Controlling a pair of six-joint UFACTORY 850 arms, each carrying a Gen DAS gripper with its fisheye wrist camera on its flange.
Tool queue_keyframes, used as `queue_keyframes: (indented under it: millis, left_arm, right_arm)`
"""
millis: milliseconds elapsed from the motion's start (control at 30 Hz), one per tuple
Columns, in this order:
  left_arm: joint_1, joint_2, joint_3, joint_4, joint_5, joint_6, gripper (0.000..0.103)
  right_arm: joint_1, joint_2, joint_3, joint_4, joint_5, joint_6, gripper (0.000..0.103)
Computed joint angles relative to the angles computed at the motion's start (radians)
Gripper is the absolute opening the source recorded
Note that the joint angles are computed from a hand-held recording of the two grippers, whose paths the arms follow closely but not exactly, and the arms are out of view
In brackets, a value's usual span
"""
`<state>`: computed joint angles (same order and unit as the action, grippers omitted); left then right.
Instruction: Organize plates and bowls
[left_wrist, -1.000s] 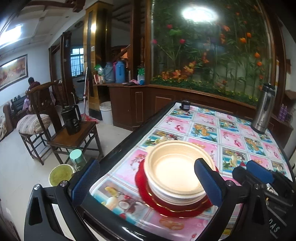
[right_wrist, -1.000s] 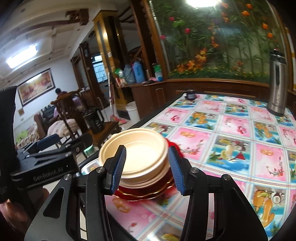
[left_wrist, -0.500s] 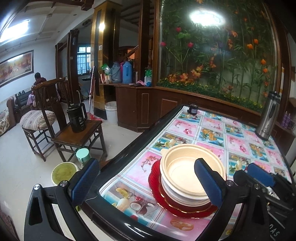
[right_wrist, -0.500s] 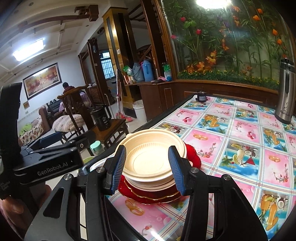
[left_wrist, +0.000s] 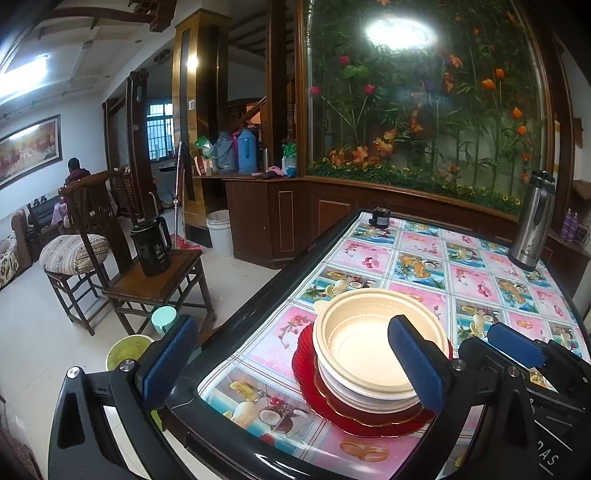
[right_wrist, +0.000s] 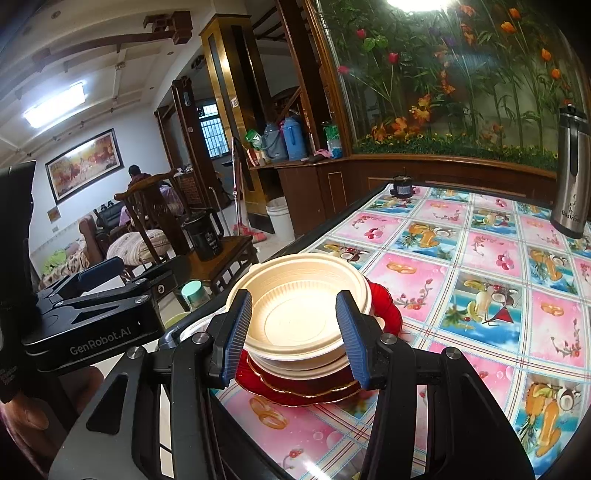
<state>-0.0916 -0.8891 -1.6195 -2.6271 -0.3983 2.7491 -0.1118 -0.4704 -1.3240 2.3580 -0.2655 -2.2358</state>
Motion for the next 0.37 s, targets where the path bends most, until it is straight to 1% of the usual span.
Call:
queue_keyframes:
  millis: [100, 267, 367]
  left_arm:
    - [0.001, 0.0, -0.001, 0.016, -0.008, -0.015, 0.103]
    - [0.01, -0.005, -0.011, 0.113, -0.019, -0.121, 0.103]
    - [0.011, -0.002, -0.007, 0.104, -0.032, -0.118, 0.103]
  right_arm:
    - [0.0, -0.002, -0.001, -0.012, 0.004, 0.011, 0.048]
    - [0.0, -0.006, -0.004, -0.024, 0.003, 0.021, 0.048]
    - [0.001, -0.007, -0.007, -0.015, 0.004, 0.011, 0.048]
